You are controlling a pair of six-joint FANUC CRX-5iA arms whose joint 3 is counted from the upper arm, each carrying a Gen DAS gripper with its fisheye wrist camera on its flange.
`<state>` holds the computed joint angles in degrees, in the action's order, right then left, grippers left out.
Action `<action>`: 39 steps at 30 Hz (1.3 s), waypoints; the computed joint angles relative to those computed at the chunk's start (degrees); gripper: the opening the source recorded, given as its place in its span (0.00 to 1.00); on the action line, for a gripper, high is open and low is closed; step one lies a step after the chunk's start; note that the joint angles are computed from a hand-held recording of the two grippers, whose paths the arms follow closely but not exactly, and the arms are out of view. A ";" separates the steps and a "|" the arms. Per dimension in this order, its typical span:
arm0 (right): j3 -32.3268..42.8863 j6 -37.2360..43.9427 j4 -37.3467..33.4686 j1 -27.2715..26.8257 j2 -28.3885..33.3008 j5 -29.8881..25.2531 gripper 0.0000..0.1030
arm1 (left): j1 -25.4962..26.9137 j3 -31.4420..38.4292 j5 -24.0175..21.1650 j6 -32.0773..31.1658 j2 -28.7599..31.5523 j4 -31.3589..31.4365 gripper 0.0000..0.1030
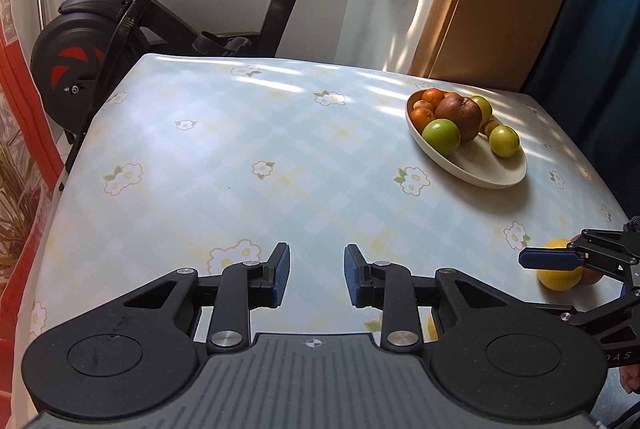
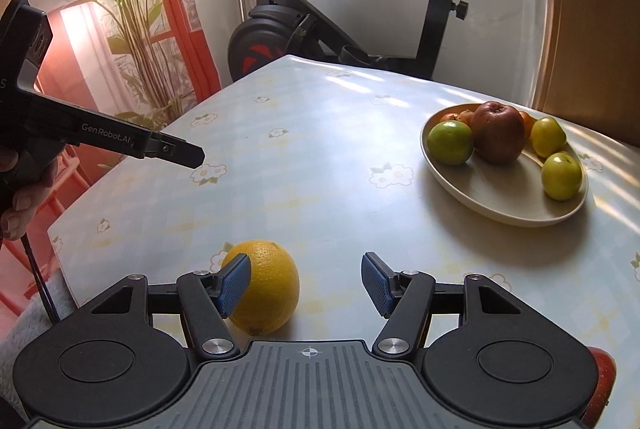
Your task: Organize fruits
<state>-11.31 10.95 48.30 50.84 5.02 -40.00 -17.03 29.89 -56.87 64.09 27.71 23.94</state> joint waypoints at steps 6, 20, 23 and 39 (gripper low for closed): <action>2.67 5.96 -4.68 0.30 1.64 0.53 0.58 | 0.31 -0.68 -0.30 -0.95 -0.16 0.80 0.31; 3.62 13.22 -12.42 0.16 2.13 1.91 0.49 | 0.51 -1.06 -2.31 -3.08 0.91 4.93 0.30; 3.02 13.27 -12.43 0.02 1.52 2.19 0.47 | 0.43 -1.44 -3.34 -4.19 1.19 6.77 0.30; 0.98 10.57 -11.17 0.11 0.12 0.30 0.39 | -0.38 -3.87 -7.64 -11.37 1.80 12.72 0.27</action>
<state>-10.33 21.52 37.13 50.95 5.15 -39.70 -17.41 26.02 -64.51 52.72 29.52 36.66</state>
